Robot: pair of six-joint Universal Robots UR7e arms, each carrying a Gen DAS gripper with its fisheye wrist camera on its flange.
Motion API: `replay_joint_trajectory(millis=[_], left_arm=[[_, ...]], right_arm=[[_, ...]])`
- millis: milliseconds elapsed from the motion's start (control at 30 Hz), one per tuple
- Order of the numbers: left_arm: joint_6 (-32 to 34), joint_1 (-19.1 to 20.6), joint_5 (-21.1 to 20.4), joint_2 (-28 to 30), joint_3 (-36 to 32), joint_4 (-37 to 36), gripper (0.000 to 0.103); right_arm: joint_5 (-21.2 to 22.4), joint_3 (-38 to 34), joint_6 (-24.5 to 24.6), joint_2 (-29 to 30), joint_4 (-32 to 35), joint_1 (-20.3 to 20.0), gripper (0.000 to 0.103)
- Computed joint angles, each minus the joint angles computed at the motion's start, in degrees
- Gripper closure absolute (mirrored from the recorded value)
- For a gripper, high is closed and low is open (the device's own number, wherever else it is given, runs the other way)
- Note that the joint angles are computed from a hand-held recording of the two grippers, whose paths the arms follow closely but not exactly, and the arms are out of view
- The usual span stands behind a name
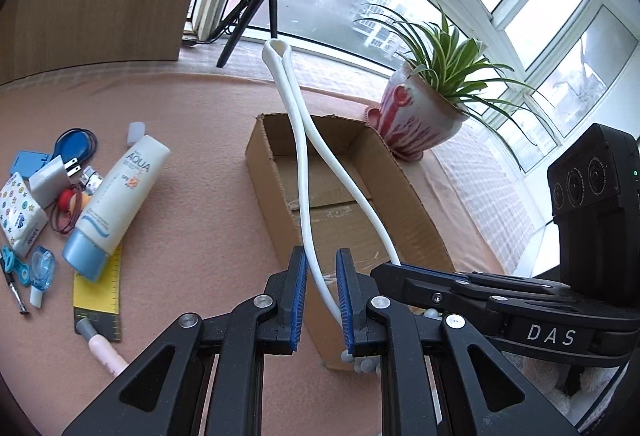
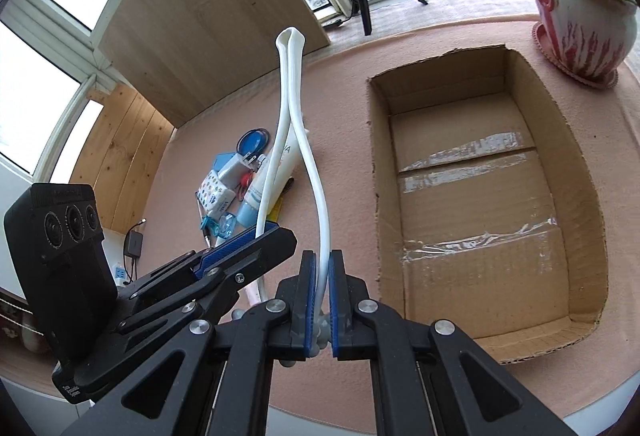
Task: Organize objects
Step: 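Lift the white cable with the right tool and drop it into the box, then grasp the pink bottle with the right tool while the left tool approaches the clear bottle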
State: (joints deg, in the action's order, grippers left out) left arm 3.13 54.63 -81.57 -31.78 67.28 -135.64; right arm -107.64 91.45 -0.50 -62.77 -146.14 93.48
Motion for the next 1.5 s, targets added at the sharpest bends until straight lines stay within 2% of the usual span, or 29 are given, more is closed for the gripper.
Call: replay_joint_trajectory(millis=[333, 367, 400, 467, 533, 600, 867, 1233, 1500], left_arm=[[1.4, -2.8, 0.0, 5.0, -3.5, 0.6, 0.086], [1.6, -3.2, 1.1, 5.2, -3.3, 0.5, 0.08], [1.4, -3.5, 2.5, 5.2, -3.1, 0.3, 0.057], [1.2, -3.5, 4.7, 4.9, -2.1, -1.7, 0.031], [1.4, -3.4, 6.1, 4.5, -1.8, -2.4, 0.031], [1.3, -3.0, 7.0, 4.3, -1.9, -2.4, 0.031], [0.3, -1.6, 10.6, 0.9, 0.6, -3.6, 0.031], [-1.5, 2.7, 16.1, -4.0, 2.9, -2.6, 0.031], [-1.0, 6.4, 19.1, -5.8, 1.9, 0.3, 0.032]], right_arm=[[-3.0, 1.4, 0.2, -3.8, -1.5, -3.2, 0.097], [-3.6, 1.4, 0.1, -3.9, -1.7, -3.3, 0.097], [-4.2, 1.7, -0.4, -4.2, -2.4, -3.5, 0.097], [-8.4, 2.2, -1.8, -4.0, -5.1, -2.9, 0.094], [-13.5, 2.0, -2.8, -3.3, -7.0, -2.1, 0.065], [-13.4, 3.1, -3.5, -4.1, -9.3, -2.5, 0.057], [-11.6, 2.4, -3.0, -3.3, -8.2, -2.2, 0.057], [-10.6, 1.9, -4.0, 0.3, -8.5, 1.3, 0.057], [-10.3, 0.6, -4.2, 4.3, -7.4, 3.7, 0.057]])
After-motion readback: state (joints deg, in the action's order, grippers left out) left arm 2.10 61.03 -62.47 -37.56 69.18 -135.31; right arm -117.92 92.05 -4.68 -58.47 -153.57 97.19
